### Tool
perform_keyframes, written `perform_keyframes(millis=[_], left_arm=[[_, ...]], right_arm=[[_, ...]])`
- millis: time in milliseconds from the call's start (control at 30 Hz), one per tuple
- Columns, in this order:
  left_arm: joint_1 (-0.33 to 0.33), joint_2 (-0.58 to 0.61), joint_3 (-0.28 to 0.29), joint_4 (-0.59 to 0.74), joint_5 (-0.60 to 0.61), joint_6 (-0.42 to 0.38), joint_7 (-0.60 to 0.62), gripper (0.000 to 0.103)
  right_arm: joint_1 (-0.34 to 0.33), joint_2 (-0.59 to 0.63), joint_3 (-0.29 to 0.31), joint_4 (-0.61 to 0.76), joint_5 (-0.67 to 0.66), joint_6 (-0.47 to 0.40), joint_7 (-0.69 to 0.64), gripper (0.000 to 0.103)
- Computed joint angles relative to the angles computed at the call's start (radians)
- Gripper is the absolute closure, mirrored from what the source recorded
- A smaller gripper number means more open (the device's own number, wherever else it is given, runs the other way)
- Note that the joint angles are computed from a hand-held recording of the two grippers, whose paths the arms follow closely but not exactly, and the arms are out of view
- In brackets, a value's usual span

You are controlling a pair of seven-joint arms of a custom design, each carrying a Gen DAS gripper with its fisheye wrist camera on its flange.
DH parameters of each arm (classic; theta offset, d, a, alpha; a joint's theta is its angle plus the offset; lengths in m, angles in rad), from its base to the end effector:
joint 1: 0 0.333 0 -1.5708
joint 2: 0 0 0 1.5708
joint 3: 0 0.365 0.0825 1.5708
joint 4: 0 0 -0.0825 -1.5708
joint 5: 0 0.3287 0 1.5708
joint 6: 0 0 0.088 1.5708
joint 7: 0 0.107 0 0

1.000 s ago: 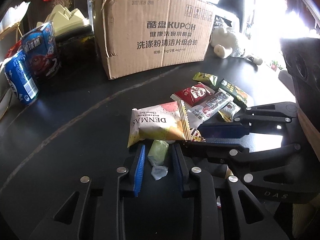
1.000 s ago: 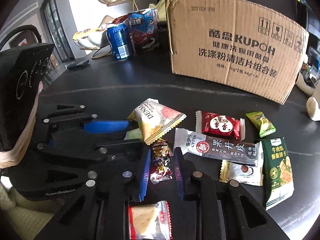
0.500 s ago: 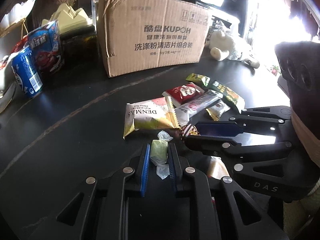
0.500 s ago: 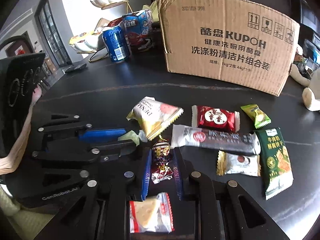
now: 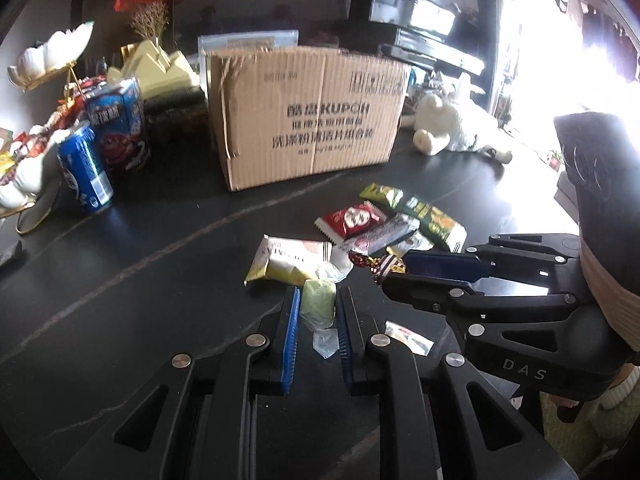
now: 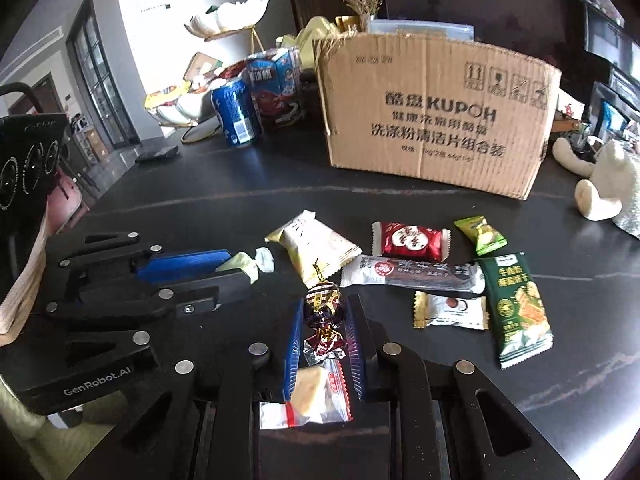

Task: Organize snacks
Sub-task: 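Lift both held candies and carry them over the cardboard box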

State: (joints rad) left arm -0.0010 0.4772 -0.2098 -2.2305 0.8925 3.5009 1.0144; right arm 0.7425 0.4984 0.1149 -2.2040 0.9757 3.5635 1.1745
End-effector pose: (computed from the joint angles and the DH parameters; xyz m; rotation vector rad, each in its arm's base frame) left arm 0.5243 -0.1947 0.3385 -1.3099 2.3568 -1.0166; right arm 0.4424 0.3432 0.3215 -1.8748 1.5910 -0.4410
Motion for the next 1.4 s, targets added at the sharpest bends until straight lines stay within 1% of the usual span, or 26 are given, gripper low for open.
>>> perform_keyframes(millis=[67,200,300,367,433,467,500,567,600,700,767,933,1100,1167,1233,1367,1400], left_arm=[[-0.003,-0.013,0.002,-0.007,-0.007,0.009,-0.004,0.084],[-0.023,-0.040,0.018,-0.013,-0.031,0.023,-0.008,0.084],[-0.028,-0.056,0.021,-0.006,-0.043,0.030,-0.016,0.084],[-0.018,-0.063,0.007,0.008,-0.036,0.027,-0.030,0.084],[-0.007,-0.069,-0.008,0.030,-0.026,0.019,-0.048,0.084],[-0.009,-0.072,-0.006,0.036,-0.025,0.019,-0.051,0.084],[-0.025,-0.078,0.006,0.045,-0.038,0.017,-0.049,0.084],[-0.016,-0.081,-0.007,0.067,-0.029,0.008,-0.061,0.084],[-0.033,-0.086,0.008,0.069,-0.042,0.009,-0.058,0.084],[-0.033,-0.089,0.002,0.098,-0.043,0.001,-0.067,0.084],[-0.047,-0.092,0.014,0.115,-0.055,-0.004,-0.063,0.084],[-0.016,-0.086,-0.029,0.181,-0.035,-0.039,-0.084,0.084],[0.054,-0.061,-0.132,0.268,-0.011,-0.112,-0.092,0.084],[0.069,-0.046,-0.161,0.303,-0.023,-0.141,-0.076,0.084],[0.094,-0.026,-0.206,0.330,-0.043,-0.170,-0.048,0.084],[0.125,0.027,-0.278,0.404,-0.101,-0.240,0.028,0.084],[0.125,0.042,-0.289,0.427,-0.118,-0.259,0.047,0.084]], right_arm=[[0.015,-0.011,-0.014,-0.004,0.021,0.012,-0.005,0.080],[0.026,-0.032,-0.022,-0.003,0.063,0.048,-0.026,0.080],[0.035,-0.046,-0.030,0.010,0.109,0.075,-0.070,0.080],[0.038,-0.056,-0.032,0.024,0.145,0.096,-0.111,0.080],[0.032,-0.062,-0.025,0.039,0.176,0.115,-0.150,0.080],[0.025,-0.067,-0.020,0.046,0.187,0.123,-0.167,0.080],[0.019,-0.072,-0.019,0.057,0.204,0.128,-0.190,0.080],[0.002,-0.080,-0.008,0.075,0.224,0.142,-0.220,0.080],[-0.008,-0.083,-0.002,0.082,0.229,0.146,-0.231,0.080],[-0.024,-0.089,0.009,0.110,0.263,0.163,-0.282,0.080],[-0.034,-0.089,0.013,0.137,0.292,0.166,-0.328,0.080],[-0.061,-0.093,0.026,0.202,0.355,0.169,-0.446,0.080],[-0.097,-0.090,0.038,0.272,0.408,0.152,-0.548,0.080],[-0.112,-0.084,0.040,0.308,0.435,0.140,-0.594,0.080],[-0.129,-0.073,0.044,0.358,0.487,0.128,-0.668,0.080],[-0.178,-0.042,0.071,0.447,0.562,0.115,-0.789,0.080],[-0.195,-0.031,0.082,0.474,0.586,0.111,-0.828,0.080]])
